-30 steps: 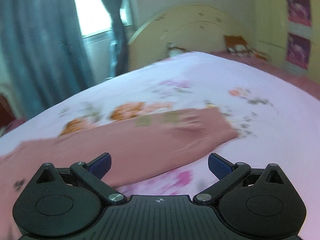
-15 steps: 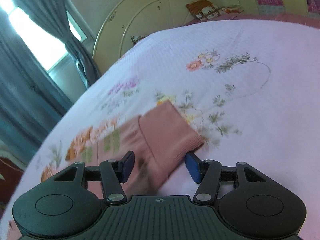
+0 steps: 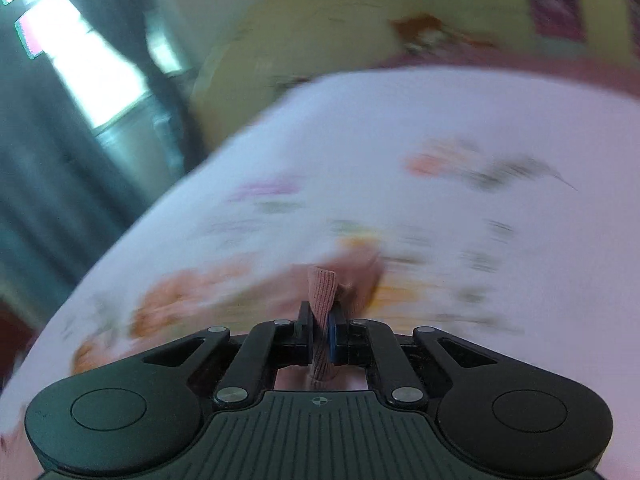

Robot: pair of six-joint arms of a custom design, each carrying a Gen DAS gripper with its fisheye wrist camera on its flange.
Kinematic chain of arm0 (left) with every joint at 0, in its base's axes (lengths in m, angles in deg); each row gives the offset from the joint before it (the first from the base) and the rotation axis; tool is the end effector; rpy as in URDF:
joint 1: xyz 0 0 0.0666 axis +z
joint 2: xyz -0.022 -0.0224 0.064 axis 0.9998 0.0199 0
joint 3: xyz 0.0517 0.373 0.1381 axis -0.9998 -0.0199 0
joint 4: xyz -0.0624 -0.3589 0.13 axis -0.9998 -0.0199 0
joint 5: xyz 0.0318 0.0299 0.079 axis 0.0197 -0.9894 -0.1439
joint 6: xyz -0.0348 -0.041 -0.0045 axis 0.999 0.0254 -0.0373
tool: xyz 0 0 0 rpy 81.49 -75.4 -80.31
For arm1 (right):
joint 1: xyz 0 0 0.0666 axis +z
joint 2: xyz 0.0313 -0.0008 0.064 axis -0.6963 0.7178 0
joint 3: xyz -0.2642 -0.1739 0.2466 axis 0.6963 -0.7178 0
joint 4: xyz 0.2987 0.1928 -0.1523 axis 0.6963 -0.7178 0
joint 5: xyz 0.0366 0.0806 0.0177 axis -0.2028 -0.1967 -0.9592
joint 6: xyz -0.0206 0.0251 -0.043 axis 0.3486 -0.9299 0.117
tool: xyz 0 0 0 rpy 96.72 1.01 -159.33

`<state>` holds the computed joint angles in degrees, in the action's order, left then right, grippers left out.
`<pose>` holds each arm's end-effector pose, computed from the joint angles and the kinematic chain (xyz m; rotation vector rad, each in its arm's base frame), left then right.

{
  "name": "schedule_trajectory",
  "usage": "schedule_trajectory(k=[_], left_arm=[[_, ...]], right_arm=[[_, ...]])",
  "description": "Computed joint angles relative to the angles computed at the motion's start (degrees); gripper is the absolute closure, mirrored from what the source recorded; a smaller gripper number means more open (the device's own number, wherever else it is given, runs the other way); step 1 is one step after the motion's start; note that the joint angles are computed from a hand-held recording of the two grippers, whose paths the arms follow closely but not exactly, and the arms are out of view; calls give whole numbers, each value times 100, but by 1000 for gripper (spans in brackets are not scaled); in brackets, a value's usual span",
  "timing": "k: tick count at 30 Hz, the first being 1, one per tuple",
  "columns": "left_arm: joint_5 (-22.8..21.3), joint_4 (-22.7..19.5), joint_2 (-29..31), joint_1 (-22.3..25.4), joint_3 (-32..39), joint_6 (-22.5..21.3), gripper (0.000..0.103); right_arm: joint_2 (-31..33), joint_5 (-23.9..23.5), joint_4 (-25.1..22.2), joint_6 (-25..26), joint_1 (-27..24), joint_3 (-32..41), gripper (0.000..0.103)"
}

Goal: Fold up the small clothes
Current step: 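Fold the gripped sleeve across the sweatshirt body with the right tool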

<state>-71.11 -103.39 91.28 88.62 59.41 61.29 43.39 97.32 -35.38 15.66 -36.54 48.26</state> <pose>0.6047 -0.0133 0.3339 0.6020 2.3854 -0.1978 0.3959 0.0334 0.3248 1.1802 1.9053 -0.0539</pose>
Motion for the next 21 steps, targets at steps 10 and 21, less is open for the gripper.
schedule_trajectory(k=[10,21], left_arm=[[843,-637,819,1067,1299,-299,2],[934,-1183,1405,1820,2267,-293,2]], right_arm=[[2475,-211,-260,1489,1803,3420,97],[5645,-846,-1720,2332,2809,7427,96]])
